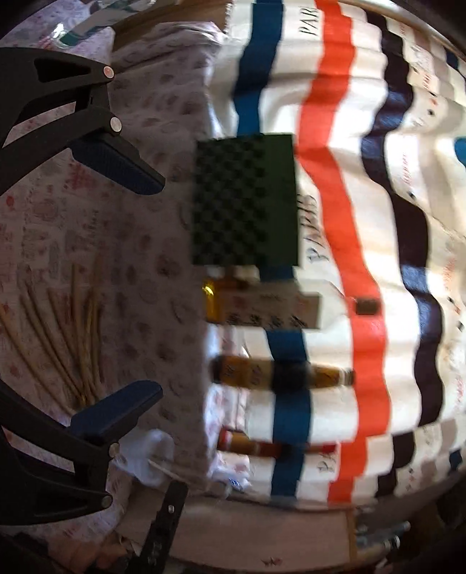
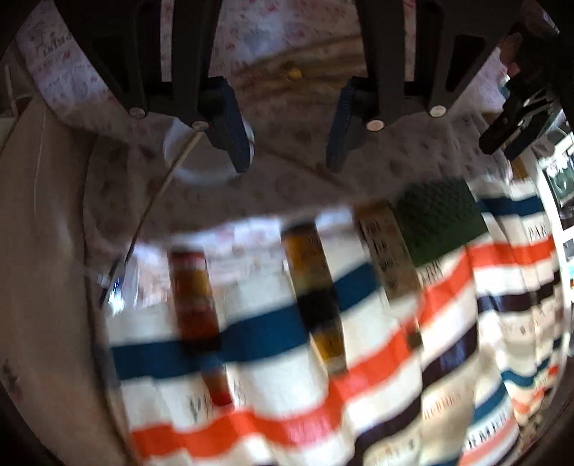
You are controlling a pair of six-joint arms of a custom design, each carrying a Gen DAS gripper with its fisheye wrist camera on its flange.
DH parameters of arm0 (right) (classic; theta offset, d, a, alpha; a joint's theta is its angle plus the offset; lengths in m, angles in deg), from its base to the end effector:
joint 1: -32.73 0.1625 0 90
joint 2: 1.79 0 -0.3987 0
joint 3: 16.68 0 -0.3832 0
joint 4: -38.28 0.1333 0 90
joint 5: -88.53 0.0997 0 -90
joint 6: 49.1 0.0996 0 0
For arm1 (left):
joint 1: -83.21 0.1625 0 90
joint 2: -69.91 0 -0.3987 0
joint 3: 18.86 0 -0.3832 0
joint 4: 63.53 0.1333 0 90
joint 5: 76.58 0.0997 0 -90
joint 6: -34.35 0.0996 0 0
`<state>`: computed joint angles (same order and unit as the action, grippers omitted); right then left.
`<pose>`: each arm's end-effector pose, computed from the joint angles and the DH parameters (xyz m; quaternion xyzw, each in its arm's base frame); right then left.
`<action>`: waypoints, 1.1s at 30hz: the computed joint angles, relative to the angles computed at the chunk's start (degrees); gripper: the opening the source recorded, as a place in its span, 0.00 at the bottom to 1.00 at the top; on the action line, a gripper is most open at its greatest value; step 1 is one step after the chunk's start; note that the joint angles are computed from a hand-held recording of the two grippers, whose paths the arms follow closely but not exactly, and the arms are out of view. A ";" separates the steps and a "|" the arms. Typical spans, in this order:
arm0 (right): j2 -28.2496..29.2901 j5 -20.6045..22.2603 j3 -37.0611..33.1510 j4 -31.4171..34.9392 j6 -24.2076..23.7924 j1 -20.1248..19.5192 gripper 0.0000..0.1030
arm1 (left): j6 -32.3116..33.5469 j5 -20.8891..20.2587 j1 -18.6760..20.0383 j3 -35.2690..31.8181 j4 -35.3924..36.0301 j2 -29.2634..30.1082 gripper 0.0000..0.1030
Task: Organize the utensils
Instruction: 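Move both open tools back over the chopstick pile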
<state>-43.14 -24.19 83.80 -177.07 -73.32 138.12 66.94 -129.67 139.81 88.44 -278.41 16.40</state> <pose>0.2560 -0.5728 0.1512 0.1770 -0.8091 0.5213 0.2057 -0.1532 -0.5831 0.2424 0.2660 0.7476 -0.5533 0.2537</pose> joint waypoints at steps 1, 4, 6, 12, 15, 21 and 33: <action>-0.13 0.88 0.14 1.26 0.47 -0.56 0.41 | -0.46 0.88 0.48 -0.58 -0.60 0.59 1.00; 0.53 0.30 -0.56 3.60 1.01 -0.99 0.41 | -2.99 1.08 1.92 -1.51 1.54 0.67 1.00; 0.80 0.52 -0.54 4.81 1.01 -1.25 0.44 | -4.31 1.35 2.40 -1.74 3.24 0.46 1.00; 1.85 -0.07 -1.01 5.05 2.10 -1.55 0.64 | -8.09 0.68 3.56 -2.25 6.87 0.13 1.00; 2.34 -0.78 -1.34 4.35 1.97 -1.69 0.69 | -8.92 1.75 3.84 -2.82 7.23 0.43 1.00; 2.62 -1.43 -2.01 6.41 2.78 -2.12 0.79 | -10.88 2.71 4.80 -3.87 8.74 0.67 1.00; 4.41 -3.66 -4.47 12.21 3.18 -2.75 0.85 | -20.07 -0.75 7.79 -5.59 21.86 -1.26 1.00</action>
